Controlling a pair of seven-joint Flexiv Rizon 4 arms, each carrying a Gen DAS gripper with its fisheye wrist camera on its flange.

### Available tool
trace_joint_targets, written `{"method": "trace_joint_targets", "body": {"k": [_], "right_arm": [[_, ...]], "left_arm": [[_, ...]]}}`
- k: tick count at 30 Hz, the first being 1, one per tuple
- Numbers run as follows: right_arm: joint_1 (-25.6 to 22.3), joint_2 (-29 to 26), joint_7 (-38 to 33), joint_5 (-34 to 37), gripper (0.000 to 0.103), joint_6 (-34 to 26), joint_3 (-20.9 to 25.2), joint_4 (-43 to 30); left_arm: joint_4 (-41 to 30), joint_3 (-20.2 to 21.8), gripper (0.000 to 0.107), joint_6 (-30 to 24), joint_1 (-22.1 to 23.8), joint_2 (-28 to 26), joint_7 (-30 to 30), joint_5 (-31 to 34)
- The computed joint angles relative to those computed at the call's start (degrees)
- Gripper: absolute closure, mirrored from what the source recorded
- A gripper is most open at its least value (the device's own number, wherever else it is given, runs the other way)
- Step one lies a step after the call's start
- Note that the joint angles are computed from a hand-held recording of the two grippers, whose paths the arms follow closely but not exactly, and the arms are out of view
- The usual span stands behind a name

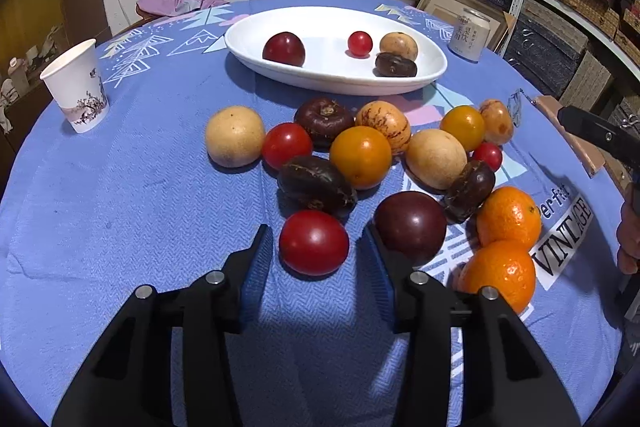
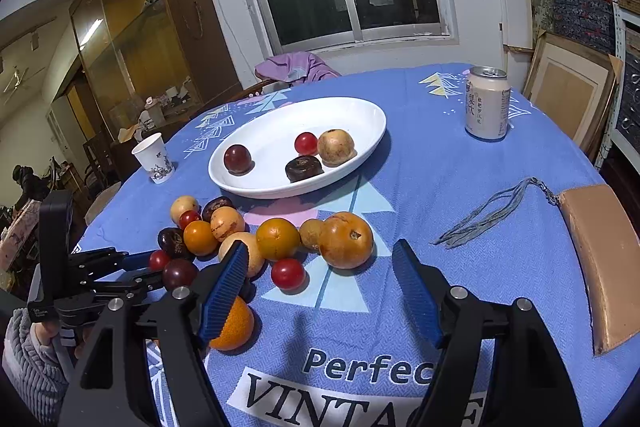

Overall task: Organize fruits
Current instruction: 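Grasp a red tomato with the left tool while the right tool grasps a brown-orange round fruit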

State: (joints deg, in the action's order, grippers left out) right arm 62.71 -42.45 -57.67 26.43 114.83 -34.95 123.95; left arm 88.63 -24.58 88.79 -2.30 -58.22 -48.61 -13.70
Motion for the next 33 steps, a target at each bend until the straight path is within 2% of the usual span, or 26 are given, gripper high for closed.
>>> {"method": "trace_joint_targets", "body": {"k": [7, 13, 16, 19, 23, 25, 29, 33], "right_arm": [[-0.7, -0.1, 0.6, -0.6, 0.028, -0.8, 0.6, -0.4], [-1.2, -0.2, 1.4, -1.3, 0.028, -1.0, 0.7, -0.3], [-0.6, -0.4, 1.6, -1.6, 0.028, -1.8, 0.0, -0.2], [2.7, -2.0, 2.3, -2.2, 0.028, -4.9, -4.0, -0.1], [9.7, -7.1, 5.5, -5.5, 0.028, -12.5, -12.6, 0.1], [10.6, -8.3, 6.6, -7.5, 0.028, -13.7, -14.0, 0.1], [7.0, -7.2, 8.7, -10.8, 0.030, -12.0, -11.7, -0.6], [-1.3, -4.3, 9.8, -14.2, 0.045, -10.0, -5.0, -3.3]], "left_arm": [[-0.5, -0.8, 0.074, -0.1, 0.6, -0.4, 0.0, -0.2], [0.9, -0.7, 0.074, 1.5, 0.8, 0.2, -0.2, 0.3], [2.2, -0.9, 0.074, 4.7, 1.4, 0.7, -1.6, 0.7], [2.4, -0.9, 0.074, 6.3, 2.3, 1.0, -4.3, 0.7], [1.9, -1.5, 0.074, 5.9, 3.2, 0.9, -6.6, 1.3], [1.9, -1.6, 0.074, 6.0, 3.3, 0.9, -6.9, 2.0], [2.2, -2.5, 0.074, 5.9, 4.1, 0.9, -7.1, 3.2], [2.4, -3.2, 0.074, 5.8, 4.8, 0.7, -7.1, 3.8]]}}
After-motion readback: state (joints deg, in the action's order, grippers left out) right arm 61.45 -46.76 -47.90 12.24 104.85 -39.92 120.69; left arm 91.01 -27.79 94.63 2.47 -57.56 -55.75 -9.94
